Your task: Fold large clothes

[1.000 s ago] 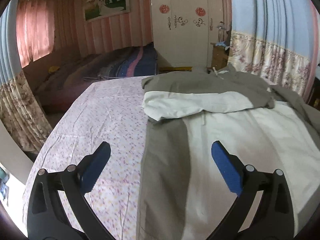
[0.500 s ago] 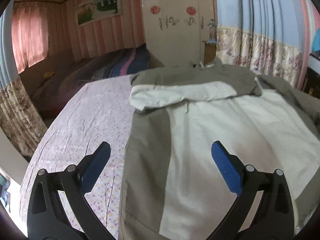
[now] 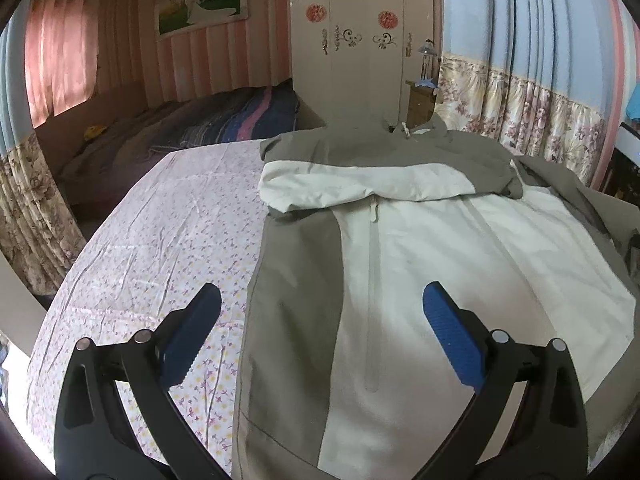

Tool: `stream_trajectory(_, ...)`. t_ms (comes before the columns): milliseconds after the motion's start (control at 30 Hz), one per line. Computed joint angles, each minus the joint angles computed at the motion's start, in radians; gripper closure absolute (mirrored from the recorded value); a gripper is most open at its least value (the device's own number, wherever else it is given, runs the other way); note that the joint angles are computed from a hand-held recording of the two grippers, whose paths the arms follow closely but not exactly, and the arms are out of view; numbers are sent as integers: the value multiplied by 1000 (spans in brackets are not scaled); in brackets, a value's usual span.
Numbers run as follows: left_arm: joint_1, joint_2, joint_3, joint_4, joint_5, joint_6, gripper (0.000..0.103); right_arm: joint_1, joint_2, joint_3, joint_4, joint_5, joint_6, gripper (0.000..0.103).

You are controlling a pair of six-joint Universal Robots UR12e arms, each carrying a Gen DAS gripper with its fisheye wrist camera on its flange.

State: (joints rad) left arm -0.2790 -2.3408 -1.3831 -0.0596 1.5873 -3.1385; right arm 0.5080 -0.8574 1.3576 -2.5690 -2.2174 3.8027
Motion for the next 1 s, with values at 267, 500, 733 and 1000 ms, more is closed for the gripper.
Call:
stream_trajectory(267, 4, 20, -2, 47, -20, 0, 3, 4, -14, -32, -280, 268, -132, 101)
stream_trajectory(500, 10, 39, -18, 74, -51, -8, 3, 16, 129, -248, -225, 502, -182, 78)
stream_trajectory(733, 0, 51, -55, -5, -119, -33, 3, 46, 170, -294, -273, 366, -231, 29)
stream_trajectory(1000, -31, 56, -106, -19, -205, -188, 3, 32, 100, -142, -334, 196, -159, 26)
